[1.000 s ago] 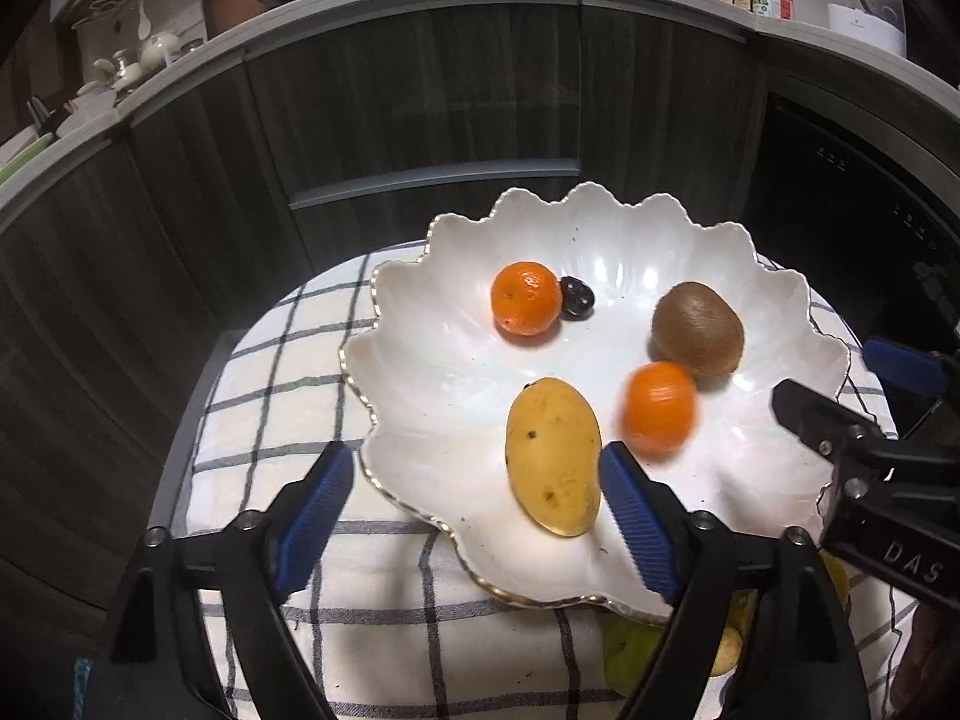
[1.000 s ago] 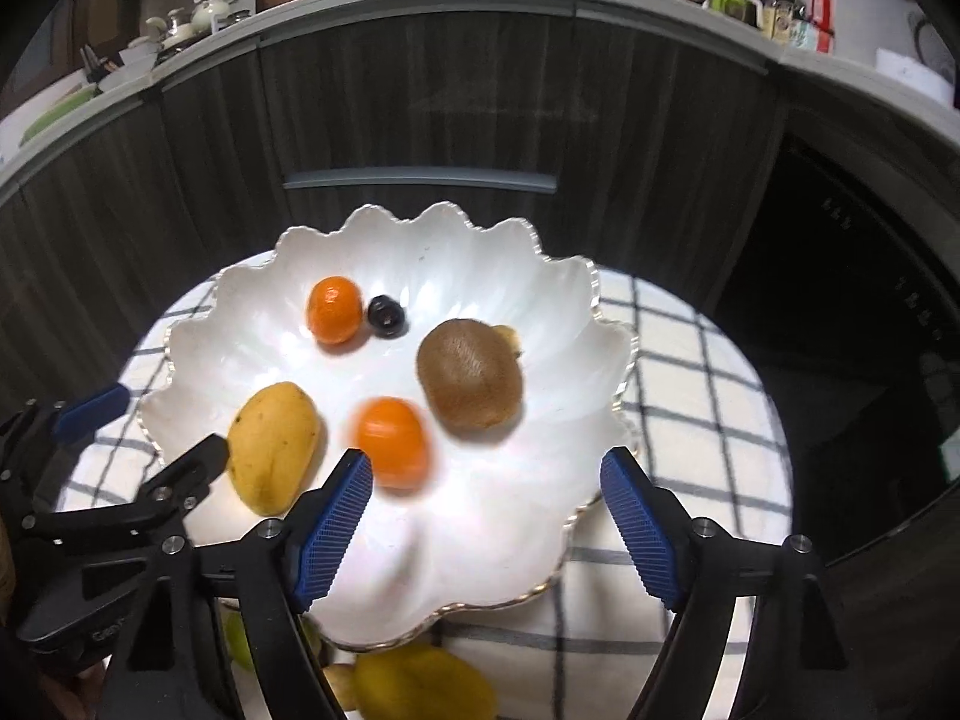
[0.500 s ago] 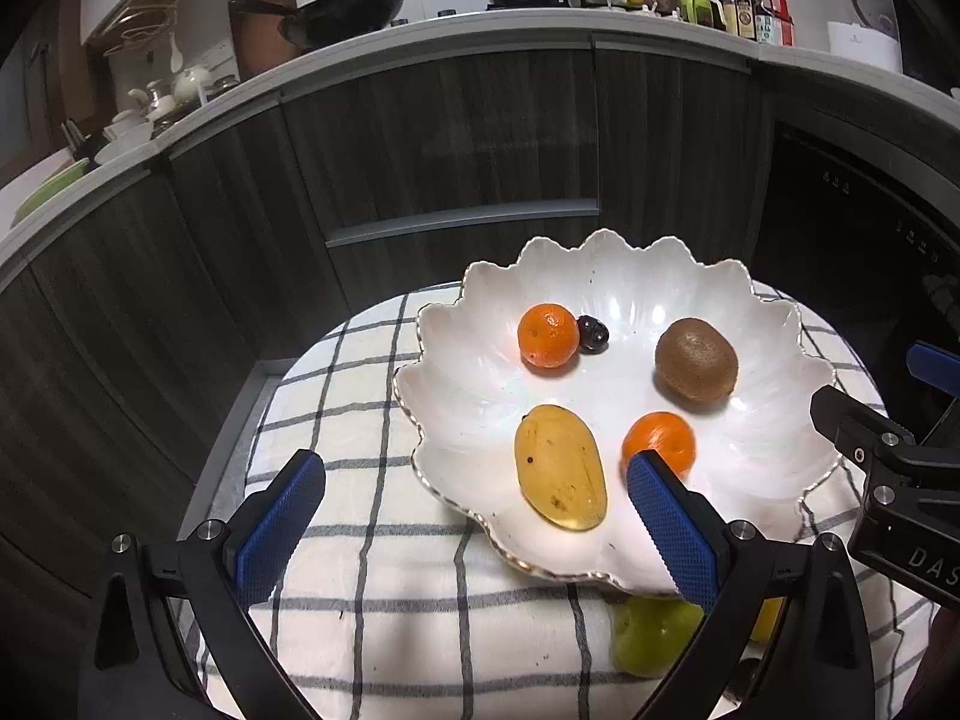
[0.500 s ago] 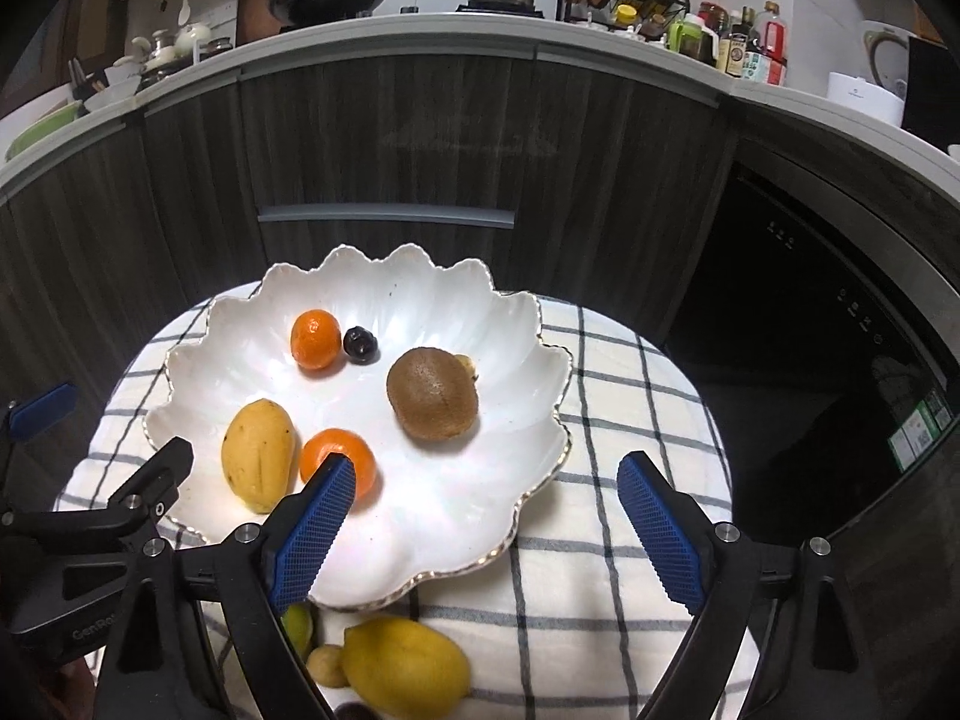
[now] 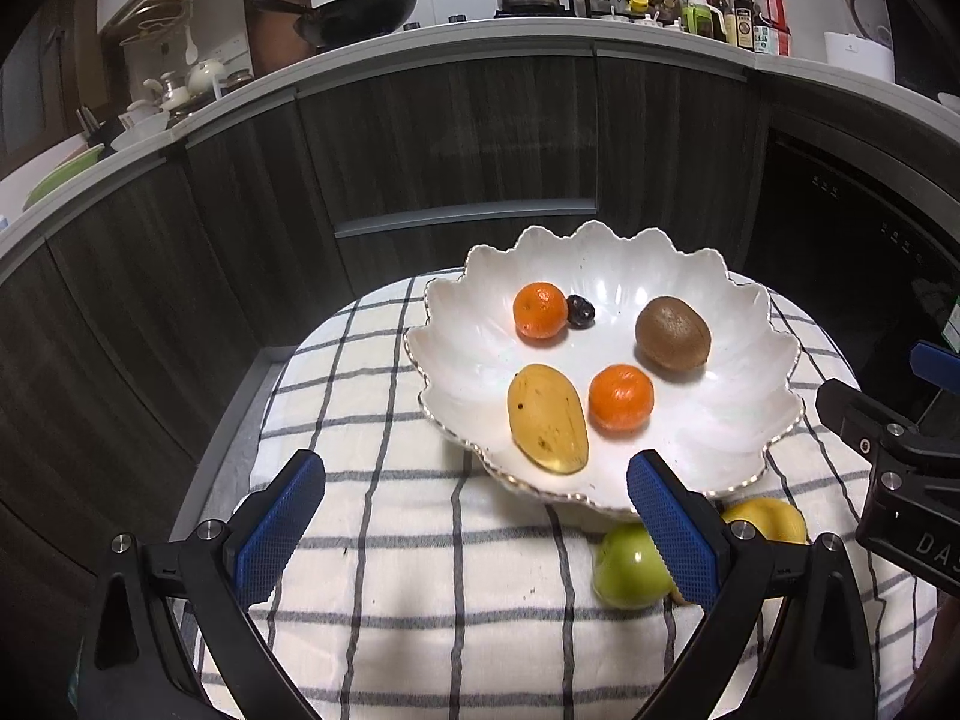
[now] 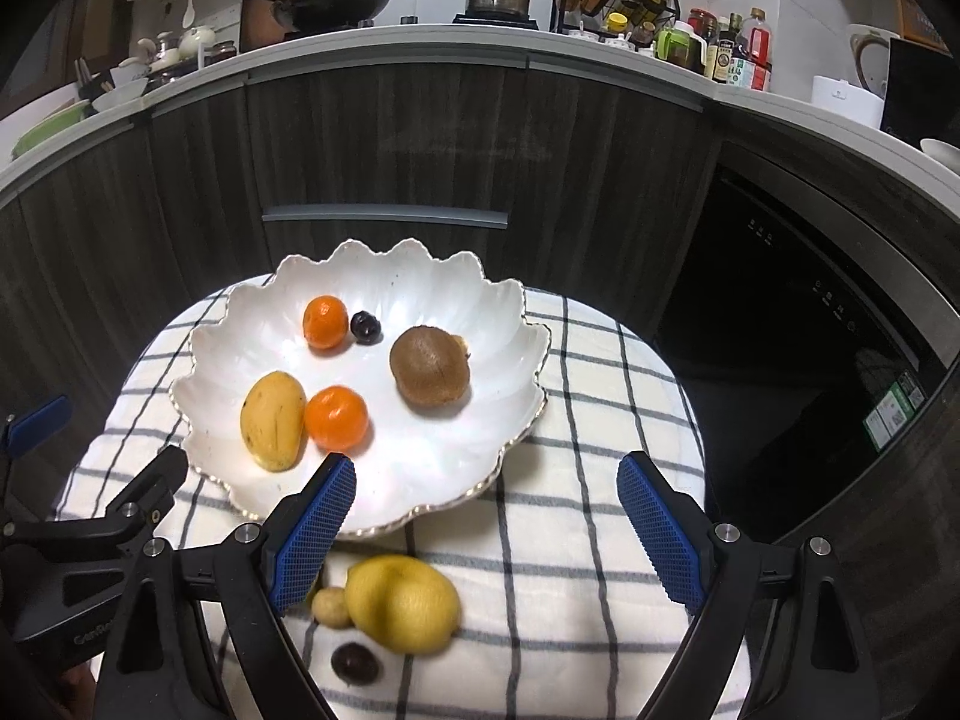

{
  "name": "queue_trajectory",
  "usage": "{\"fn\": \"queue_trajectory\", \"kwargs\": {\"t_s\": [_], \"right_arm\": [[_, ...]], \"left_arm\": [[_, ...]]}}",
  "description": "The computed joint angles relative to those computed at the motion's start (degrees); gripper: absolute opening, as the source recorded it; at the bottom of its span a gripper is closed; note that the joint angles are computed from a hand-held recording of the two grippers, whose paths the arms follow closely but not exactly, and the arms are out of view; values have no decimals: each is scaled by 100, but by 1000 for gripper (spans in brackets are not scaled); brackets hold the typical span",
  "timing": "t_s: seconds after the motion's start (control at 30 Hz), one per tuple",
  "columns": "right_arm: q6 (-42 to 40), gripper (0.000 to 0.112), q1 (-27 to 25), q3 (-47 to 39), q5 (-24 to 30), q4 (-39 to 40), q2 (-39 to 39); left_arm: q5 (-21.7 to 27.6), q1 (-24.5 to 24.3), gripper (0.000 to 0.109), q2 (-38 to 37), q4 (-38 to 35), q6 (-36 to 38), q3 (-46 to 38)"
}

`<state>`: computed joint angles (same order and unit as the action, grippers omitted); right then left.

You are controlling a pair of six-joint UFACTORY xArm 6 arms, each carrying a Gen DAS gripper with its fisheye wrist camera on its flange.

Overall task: Organize fruits
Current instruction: 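Withdraw both tools and reach the right tool to the yellow grapefruit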

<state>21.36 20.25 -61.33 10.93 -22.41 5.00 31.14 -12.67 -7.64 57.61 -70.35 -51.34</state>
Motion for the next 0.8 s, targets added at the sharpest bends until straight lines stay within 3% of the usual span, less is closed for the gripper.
{"fn": "queue_trajectory", "kwargs": {"t_s": [0.37,0.8], "right_arm": [[-166,90,44,584,-40,160,-309],[-455,90,195,582,100,594,49]], "left_arm": [[324,-281,103,-449,232,-309,530],[316,-204,102,-464,255,-430,859]]}}
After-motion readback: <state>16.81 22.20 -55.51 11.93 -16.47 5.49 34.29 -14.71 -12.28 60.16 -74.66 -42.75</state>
